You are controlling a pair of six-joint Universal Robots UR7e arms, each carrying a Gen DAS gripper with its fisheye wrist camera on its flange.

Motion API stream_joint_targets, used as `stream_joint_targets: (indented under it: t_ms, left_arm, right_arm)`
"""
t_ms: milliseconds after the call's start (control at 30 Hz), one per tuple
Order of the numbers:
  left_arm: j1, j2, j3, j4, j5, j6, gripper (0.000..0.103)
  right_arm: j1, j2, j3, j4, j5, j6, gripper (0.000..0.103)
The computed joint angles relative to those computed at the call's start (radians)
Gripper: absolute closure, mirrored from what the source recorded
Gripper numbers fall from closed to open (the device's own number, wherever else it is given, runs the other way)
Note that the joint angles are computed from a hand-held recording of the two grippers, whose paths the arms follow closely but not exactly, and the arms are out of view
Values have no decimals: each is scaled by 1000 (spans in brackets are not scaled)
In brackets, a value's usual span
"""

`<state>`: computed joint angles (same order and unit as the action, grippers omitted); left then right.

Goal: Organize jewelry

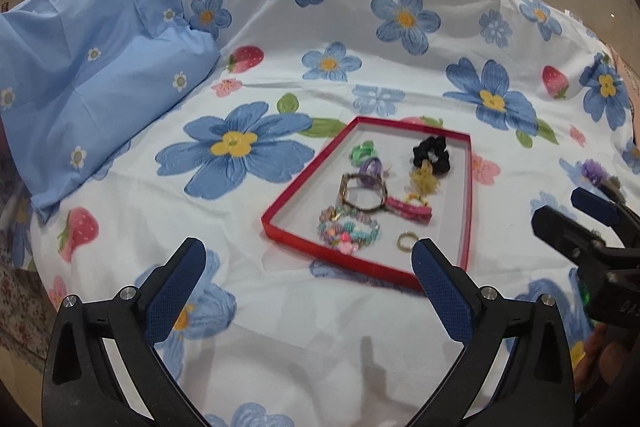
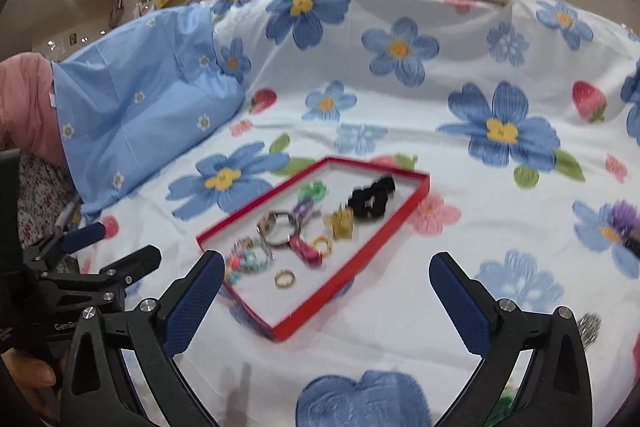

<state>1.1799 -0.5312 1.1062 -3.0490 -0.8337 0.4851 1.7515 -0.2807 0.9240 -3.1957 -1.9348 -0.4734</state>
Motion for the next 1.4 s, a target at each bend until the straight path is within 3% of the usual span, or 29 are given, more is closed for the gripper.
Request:
stream_joint_targets:
  t_ms: [233,833,1400]
  left_arm:
    - [11,2,34,-30,4,-2,0]
    - [13,-19,75,-83,-28,4,0]
    - [-3,-31,101,-107,-24,34,0]
  right_arm:
    - [-16,12,14,13,-26,26,0]
    - [-15,27,34,-56,-67,-28,0]
    - [-16,16,51,-71,-60,-25,0]
